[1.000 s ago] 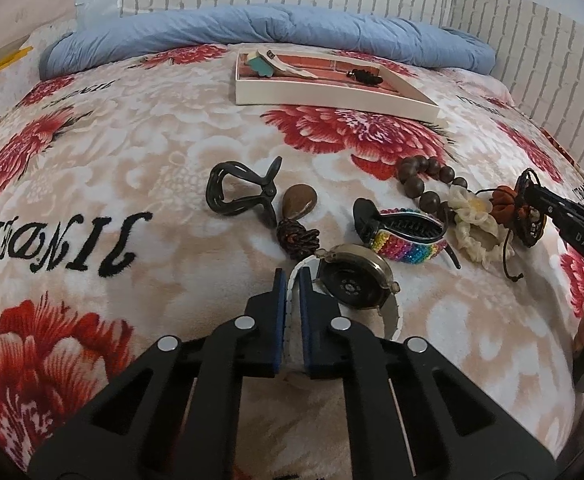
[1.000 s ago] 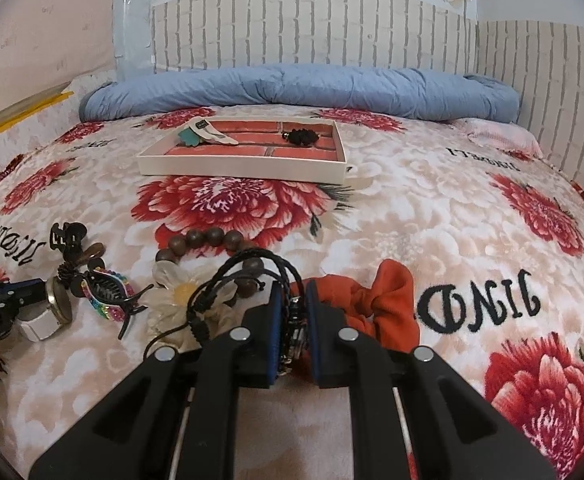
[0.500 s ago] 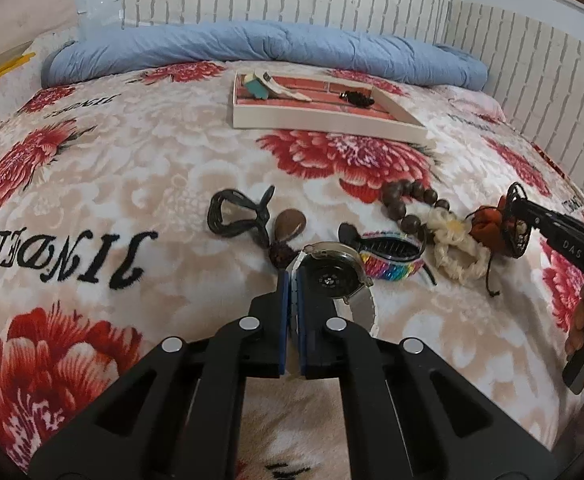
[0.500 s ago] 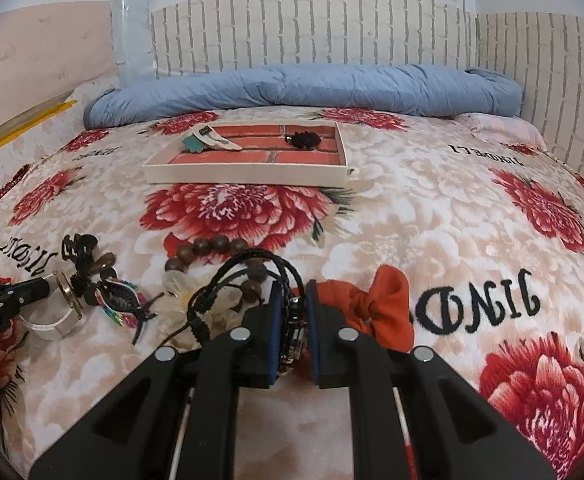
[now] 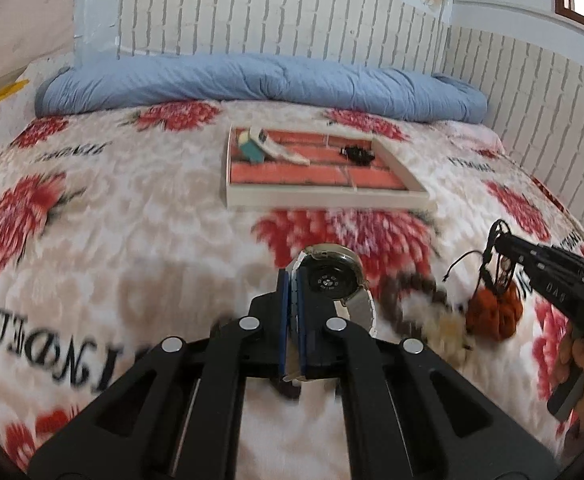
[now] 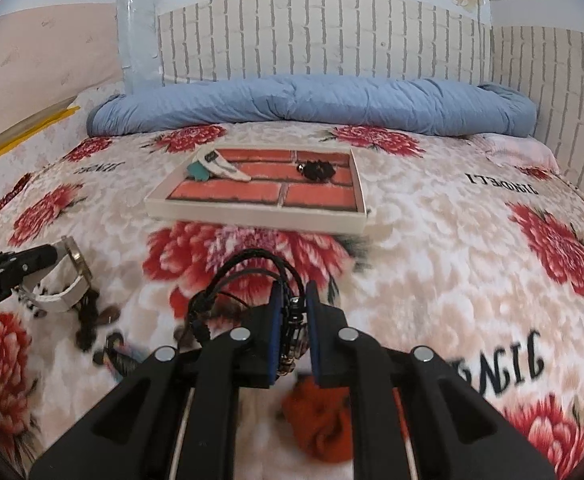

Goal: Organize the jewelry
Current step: 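Carry the watch and bracelet over the brick-pattern tray with both grippers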

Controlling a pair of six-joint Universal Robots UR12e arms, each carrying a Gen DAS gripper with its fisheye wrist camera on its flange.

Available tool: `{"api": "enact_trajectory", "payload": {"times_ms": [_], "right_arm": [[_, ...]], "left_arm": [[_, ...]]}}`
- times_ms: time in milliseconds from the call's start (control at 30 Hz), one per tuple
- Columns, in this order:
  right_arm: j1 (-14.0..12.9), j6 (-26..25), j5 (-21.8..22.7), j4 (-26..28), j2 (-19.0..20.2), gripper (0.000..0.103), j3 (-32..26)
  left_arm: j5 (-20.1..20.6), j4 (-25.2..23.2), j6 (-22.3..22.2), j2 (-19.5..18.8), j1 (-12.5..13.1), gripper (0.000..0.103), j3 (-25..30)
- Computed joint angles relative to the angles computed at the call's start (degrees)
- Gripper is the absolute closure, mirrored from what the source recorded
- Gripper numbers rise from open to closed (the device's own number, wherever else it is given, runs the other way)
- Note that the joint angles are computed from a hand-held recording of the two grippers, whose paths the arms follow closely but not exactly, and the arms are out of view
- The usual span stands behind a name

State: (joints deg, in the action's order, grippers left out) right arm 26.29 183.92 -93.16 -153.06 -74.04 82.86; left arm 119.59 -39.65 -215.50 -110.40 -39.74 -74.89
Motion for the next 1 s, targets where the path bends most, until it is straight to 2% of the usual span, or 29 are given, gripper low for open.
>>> {"api": "enact_trajectory", "payload": {"times_ms": [267, 467, 567, 733, 900, 1000], "right_arm": [[-0.27, -0.13, -0.89, 4.05, 7.59, 0.091, -12.99], [-1.02, 0.21, -1.24, 10.09, 15.32, 0.091, -26.15], [-1.34, 0.05, -2.25, 13.87, 19.4, 0.091, -32.44], [-1.94, 0.14, -3.0, 20.34, 25.68, 0.091, -41.3], [-2.05, -0.92, -5.12, 27.27, 31.8, 0.091, -50.39], [-2.08, -1.32, -6.15, 29.79, 33.93, 0.091, -53.78]], "left_arm": [[-1.47, -1.78, 3.13, -5.46, 3.39, 0.101, 9.41], [-3.81, -4.44, 3.62, -10.07, 6.8, 0.101, 17.18], [-4.62, -6.86, 3.21, -12.7, 8.37, 0.101, 21.03], [-6.76, -14.12, 2.54, -17.67, 10.58, 0.1, 27.77], [-7.65, -19.11, 2.93, -21.43, 11.62, 0.1, 33.02], [-8.45, -21.43, 3.53, -23.35, 12.12, 0.1, 36.06]]}}
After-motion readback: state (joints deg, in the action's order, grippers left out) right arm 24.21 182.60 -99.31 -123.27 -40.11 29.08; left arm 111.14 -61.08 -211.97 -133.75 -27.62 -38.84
